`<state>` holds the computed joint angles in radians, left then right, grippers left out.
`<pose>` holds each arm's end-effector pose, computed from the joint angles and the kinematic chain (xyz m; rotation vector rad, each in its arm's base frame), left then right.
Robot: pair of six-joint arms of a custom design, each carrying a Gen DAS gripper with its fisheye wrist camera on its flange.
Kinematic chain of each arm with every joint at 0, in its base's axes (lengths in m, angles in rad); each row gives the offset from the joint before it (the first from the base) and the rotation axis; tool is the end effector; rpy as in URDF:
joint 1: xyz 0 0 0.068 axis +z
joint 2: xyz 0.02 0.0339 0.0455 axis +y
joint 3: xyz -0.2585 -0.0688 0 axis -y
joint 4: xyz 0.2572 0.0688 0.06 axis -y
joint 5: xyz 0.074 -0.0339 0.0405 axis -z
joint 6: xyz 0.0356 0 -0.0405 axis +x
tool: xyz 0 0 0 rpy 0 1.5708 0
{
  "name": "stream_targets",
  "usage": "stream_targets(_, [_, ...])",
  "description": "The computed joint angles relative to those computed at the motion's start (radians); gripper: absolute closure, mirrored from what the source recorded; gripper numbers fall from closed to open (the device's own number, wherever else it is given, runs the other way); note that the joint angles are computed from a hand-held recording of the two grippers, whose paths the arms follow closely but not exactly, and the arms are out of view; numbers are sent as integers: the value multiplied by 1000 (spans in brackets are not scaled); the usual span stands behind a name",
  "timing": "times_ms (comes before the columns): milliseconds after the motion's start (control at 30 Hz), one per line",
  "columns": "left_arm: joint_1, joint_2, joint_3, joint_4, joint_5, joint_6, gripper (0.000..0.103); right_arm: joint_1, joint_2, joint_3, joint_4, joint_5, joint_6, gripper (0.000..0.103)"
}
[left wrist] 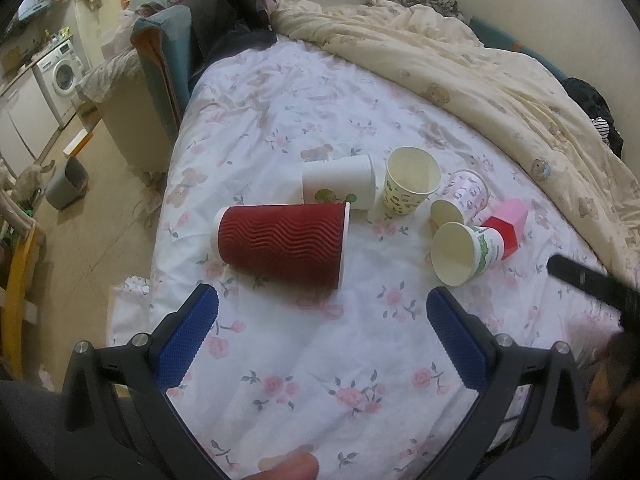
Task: Flip cup upside down
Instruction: 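Reach the right gripper to the pink hexagonal cup and close on it, then lift the pink cup with the right gripper and carry it toward the left gripper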
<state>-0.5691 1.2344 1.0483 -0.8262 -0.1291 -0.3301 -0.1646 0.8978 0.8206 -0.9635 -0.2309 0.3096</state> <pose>0.2185 -0.1343 0.2762 0.2600 2.5663 -0.1713 0.1738 -0.0206 0.2619 0.5328 2.5545 0.3529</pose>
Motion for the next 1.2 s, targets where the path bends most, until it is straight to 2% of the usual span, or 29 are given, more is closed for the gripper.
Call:
stream_targets(100, [14, 25, 9, -7, 28, -3, 0, -184, 154, 30, 16, -137, -32, 4])
stream_targets(200, [18, 42, 17, -11, 26, -3, 0, -293, 317, 77, 42, -232, -18, 8])
stream_targets(300, [23, 52, 17, -9, 21, -3, 0, -335, 456, 123, 87, -280, 35, 13])
stream_targets(467, [49, 71, 19, -18, 39, -7, 0, -326, 637, 182, 172, -291, 119, 15])
stream_targets(633, [54, 79, 20, -23, 51, -2, 0, -298, 750, 206, 216, -270, 148, 23])
stream_targets(700, [53, 81, 21, -26, 49, -2, 0, -294, 772, 198, 237, -284, 159, 23])
stream_targets(767, [54, 84, 21, -28, 50, -1, 0, -292, 782, 197, 242, -298, 150, 34])
stream_targets(1000, [46, 71, 16, -24, 34, -4, 0, -330, 708, 175, 241, -314, 121, 36])
stream_targets(1200, [44, 41, 6, -22, 19, 3, 0, -386, 561, 130, 176, -347, 52, 37])
